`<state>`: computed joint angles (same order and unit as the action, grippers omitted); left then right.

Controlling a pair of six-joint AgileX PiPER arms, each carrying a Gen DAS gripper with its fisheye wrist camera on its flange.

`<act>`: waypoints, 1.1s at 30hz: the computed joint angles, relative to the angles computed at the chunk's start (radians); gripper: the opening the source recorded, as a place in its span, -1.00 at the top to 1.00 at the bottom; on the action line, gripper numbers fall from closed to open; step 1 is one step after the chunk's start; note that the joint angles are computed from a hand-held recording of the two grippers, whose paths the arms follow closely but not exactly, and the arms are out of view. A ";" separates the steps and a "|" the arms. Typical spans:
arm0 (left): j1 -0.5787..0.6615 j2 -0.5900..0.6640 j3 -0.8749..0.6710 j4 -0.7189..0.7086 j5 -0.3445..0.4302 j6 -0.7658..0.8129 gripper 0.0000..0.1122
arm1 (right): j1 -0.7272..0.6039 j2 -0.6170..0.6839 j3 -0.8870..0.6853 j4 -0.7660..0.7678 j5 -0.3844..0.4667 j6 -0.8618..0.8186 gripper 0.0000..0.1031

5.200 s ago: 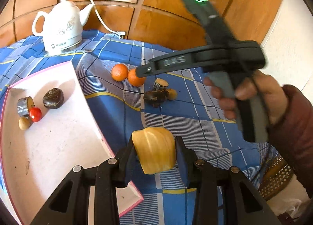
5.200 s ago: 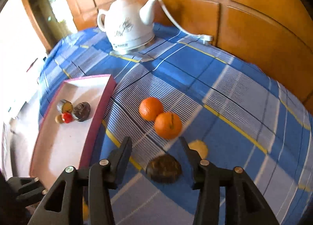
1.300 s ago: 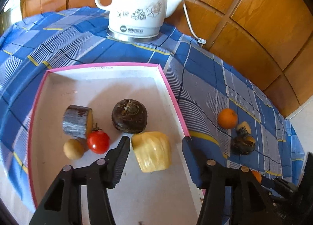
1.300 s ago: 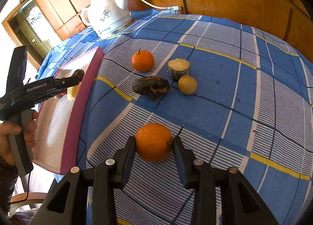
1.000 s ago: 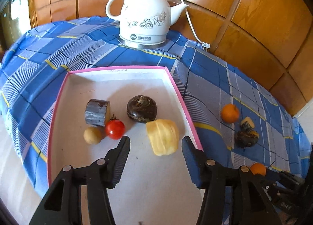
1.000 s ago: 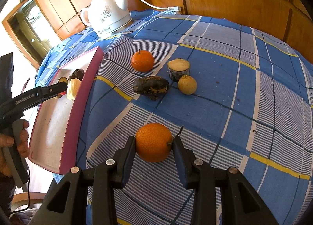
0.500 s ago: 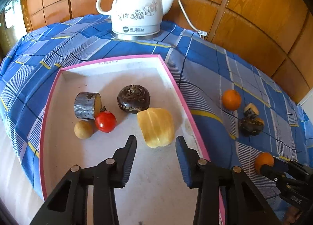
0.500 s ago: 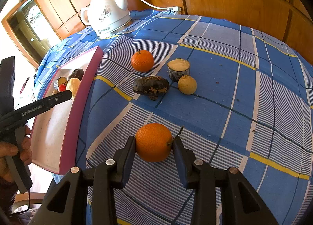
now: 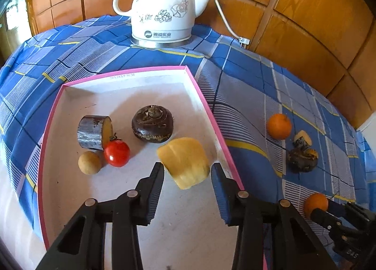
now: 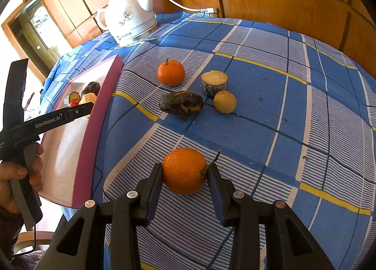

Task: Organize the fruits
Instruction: 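Open the left tool to release the chunk and withdraw it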

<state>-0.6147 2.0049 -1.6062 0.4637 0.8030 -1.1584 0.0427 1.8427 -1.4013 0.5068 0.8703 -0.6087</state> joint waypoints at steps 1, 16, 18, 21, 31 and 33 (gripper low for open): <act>-0.004 -0.004 0.005 0.006 0.001 -0.006 0.25 | 0.001 0.000 0.000 -0.001 -0.001 0.001 0.25; -0.115 -0.150 0.163 0.162 0.006 -0.197 0.23 | 0.017 -0.016 0.028 -0.020 -0.037 0.001 0.25; -0.130 -0.164 0.177 0.178 0.013 -0.217 0.23 | 0.020 -0.009 0.027 -0.034 -0.040 0.011 0.25; -0.149 -0.186 0.199 0.201 0.024 -0.245 0.22 | 0.026 0.000 0.040 -0.048 -0.052 0.024 0.26; -0.162 -0.212 0.236 0.203 0.029 -0.271 0.18 | 0.007 0.009 0.031 -0.009 -0.033 0.010 0.25; -0.163 -0.213 0.242 0.202 0.028 -0.275 0.17 | 0.000 0.013 0.027 0.008 -0.028 0.006 0.25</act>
